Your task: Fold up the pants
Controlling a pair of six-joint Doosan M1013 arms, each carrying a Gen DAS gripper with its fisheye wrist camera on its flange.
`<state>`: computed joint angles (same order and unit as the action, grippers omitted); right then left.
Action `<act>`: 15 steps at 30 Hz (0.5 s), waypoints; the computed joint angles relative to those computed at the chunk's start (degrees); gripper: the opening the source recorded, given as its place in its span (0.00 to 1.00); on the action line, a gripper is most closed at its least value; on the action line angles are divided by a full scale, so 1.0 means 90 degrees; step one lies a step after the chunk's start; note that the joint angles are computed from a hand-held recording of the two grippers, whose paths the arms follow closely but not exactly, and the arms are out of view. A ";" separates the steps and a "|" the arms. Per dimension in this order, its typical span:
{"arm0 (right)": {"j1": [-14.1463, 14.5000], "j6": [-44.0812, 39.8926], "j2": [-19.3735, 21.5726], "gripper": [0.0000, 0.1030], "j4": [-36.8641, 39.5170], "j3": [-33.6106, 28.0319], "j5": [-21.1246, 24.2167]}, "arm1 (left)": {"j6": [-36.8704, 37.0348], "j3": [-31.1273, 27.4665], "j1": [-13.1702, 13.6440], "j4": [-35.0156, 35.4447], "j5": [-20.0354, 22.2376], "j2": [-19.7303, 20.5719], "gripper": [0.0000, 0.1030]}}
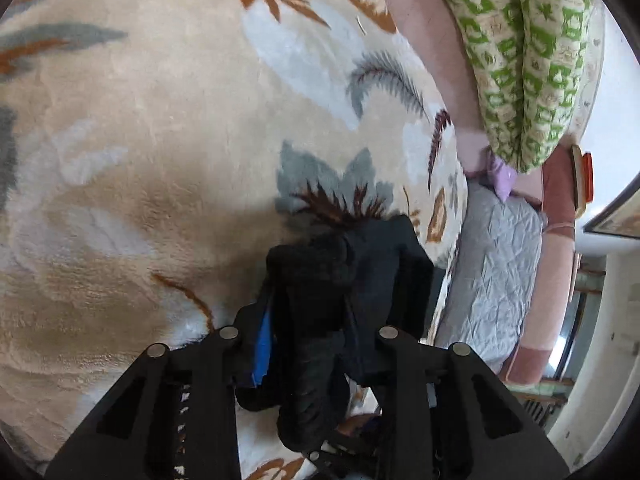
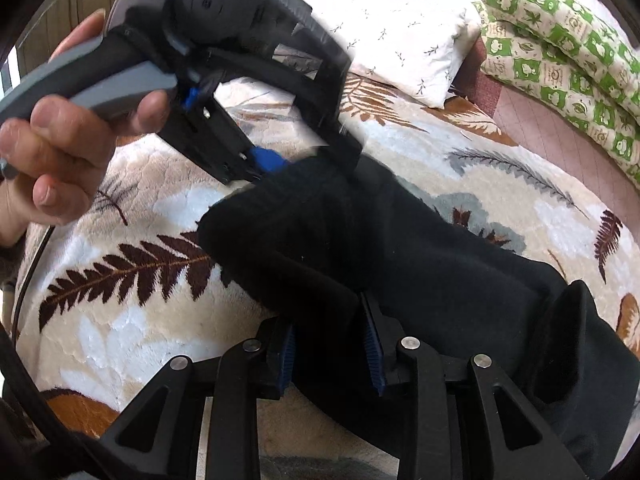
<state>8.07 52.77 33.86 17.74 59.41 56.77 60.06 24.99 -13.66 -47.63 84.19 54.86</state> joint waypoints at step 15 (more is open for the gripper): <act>-0.0186 0.0073 -0.0223 0.18 0.0759 0.0203 -0.0271 | -0.0163 0.0574 -0.0014 -0.0864 -0.0772 -0.0446 0.21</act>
<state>6.39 53.42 31.85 24.57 61.23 54.33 58.59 30.15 -13.78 -55.41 77.24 50.85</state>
